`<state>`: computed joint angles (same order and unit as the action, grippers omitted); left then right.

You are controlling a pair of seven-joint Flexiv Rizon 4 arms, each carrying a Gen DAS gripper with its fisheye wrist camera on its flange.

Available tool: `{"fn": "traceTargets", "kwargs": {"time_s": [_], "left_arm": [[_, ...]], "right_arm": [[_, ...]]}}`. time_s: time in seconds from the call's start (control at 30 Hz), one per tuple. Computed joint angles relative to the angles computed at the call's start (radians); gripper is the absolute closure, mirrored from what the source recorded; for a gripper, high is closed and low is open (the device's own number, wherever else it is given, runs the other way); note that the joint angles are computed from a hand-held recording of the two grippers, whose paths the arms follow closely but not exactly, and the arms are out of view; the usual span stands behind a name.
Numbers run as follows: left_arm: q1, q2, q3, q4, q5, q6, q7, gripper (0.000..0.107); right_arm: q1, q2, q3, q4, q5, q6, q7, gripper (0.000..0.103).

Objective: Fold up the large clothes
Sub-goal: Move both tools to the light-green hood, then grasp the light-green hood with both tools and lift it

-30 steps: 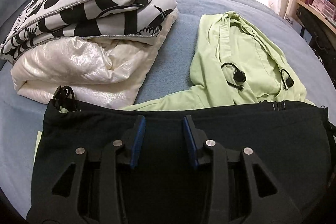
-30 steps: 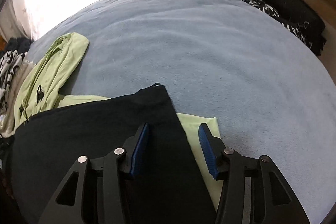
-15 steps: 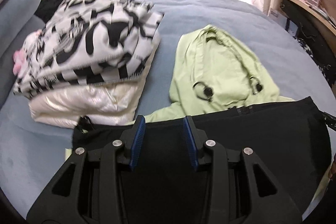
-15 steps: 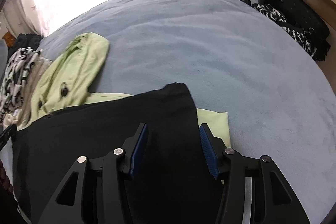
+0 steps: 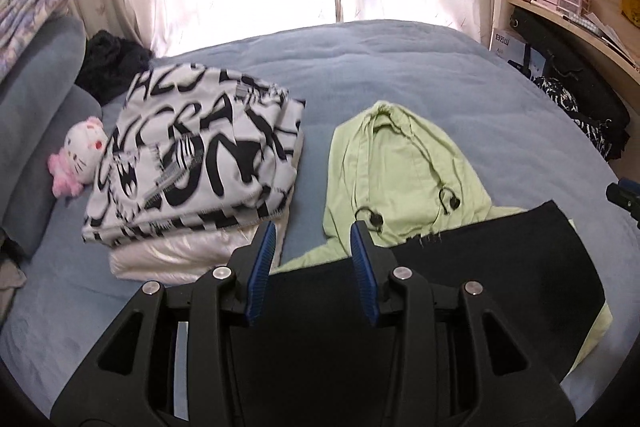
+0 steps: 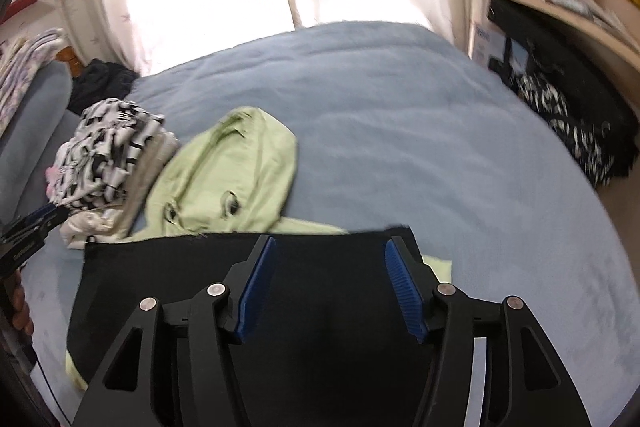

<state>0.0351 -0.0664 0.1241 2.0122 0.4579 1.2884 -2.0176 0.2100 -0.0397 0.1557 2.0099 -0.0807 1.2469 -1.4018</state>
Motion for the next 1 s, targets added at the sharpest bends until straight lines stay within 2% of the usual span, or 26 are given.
{"fn": "traceTargets", "kwargs": {"time_s": [0.1,0.27,0.4,0.53,0.67,0.8,1.0], "left_arm": [[0.005,-0.008,-0.010,-0.035,-0.035,-0.017,0.051,0.060],[0.014,-0.097,-0.033,-0.121,-0.173,-0.061,0.184,0.060],[0.020,-0.235,-0.045,-0.219,-0.308,-0.095,0.284,0.060],[-0.007,-0.407,-0.012,-0.378,-0.356,-0.190,0.291,0.060],[-0.033,-0.560,0.030,-0.550,-0.363,-0.285,0.269,0.060],[-0.057,-0.671,0.082,-0.696,-0.324,-0.357,0.242,0.060],[-0.013,-0.766,0.049,-0.811,-0.353,-0.420,0.278,0.060]], "right_arm": [[0.014,0.022,0.009,-0.051,0.009,-0.044,-0.012,0.039],[0.042,-0.027,0.009,-0.195,0.024,-0.127,-0.044,0.038],[0.055,-0.156,0.016,-0.383,0.084,-0.226,-0.093,0.038],[0.061,-0.312,0.020,-0.559,0.107,-0.311,-0.099,0.038],[0.057,-0.478,0.034,-0.749,0.141,-0.425,-0.103,0.038],[0.065,-0.608,0.027,-0.885,0.137,-0.485,-0.102,0.038],[0.061,-0.757,0.025,-1.043,0.144,-0.541,-0.097,0.038]]}}
